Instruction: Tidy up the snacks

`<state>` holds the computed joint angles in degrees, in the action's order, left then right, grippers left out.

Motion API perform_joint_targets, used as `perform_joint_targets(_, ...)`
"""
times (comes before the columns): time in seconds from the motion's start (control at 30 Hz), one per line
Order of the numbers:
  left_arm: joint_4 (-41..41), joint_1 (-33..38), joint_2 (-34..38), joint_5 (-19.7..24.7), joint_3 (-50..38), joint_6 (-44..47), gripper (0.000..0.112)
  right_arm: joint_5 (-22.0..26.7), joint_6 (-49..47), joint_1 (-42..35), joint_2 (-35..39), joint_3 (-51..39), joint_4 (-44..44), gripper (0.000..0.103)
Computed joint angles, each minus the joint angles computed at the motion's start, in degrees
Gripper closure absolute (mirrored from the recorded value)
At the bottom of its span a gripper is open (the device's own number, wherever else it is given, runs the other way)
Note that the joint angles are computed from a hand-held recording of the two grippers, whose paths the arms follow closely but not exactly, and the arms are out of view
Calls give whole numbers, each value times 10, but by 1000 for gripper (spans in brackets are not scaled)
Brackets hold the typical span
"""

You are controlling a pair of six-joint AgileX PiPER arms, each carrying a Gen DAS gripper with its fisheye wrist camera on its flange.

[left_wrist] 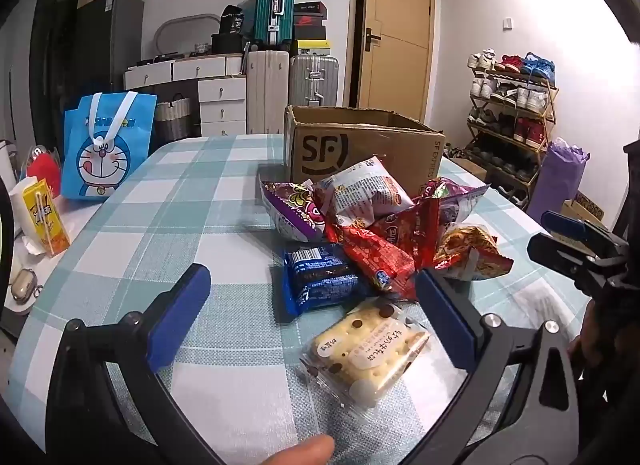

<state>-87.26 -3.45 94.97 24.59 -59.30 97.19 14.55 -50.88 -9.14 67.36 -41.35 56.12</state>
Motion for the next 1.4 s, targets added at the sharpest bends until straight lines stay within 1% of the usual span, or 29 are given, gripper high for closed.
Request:
perform_joint_targets(0.03, -12, -1, -2, -2, 3, 15, 10, -2, -11, 0, 0, 2, 11, 0)
perform_joint_targets(0.23, -10, -6, -3, -10, 4, 15, 10, -7, -25, 2, -1, 4, 19, 0)
perform_joint_targets(0.43, -4, -4, -1, -8, 2, 13, 10, 12, -58, -17, -3, 4, 46, 0)
perform_joint_targets(0.47, -2, -4, -1, -7, 1, 11, 10, -9, -46, 2, 2, 7, 36, 0)
perform_joint_targets(0.5, -1, -5, -1, -7, 1, 9, 10, -10, -52, 3, 3, 8, 43, 0)
perform_joint_targets(0.53, -1, -4, -1, -6, 1, 10, 10, -8, -35, 2, 1, 6, 26, 0)
perform_joint_targets(0.6, -4, -6, -2, -8, 4, 12, 10, -9, -35, 4, 3, 5, 25, 0)
perform_joint_targets(0.67, -27, -12, -4, -13, 14, 35, 10, -9, -46, 3, 4, 6, 36, 0)
perform_joint_targets(0.8, -23, -13, -1, -14, 10, 29, 10, -7, -51, 2, 3, 7, 41, 0)
perform_joint_targets(1.0, -20, -14, -2, -15, 10, 27, 10, -9, -14, 7, 1, 3, 5, 0)
perform_joint_targets(1.37, -25, -18, -2, -20, 11, 31, 10, -8, -21, 7, 3, 2, 11, 0)
perform_joint_targets(1.4, -16, -14, -1, -16, 9, 24, 10, -9, -18, 8, 3, 2, 9, 0)
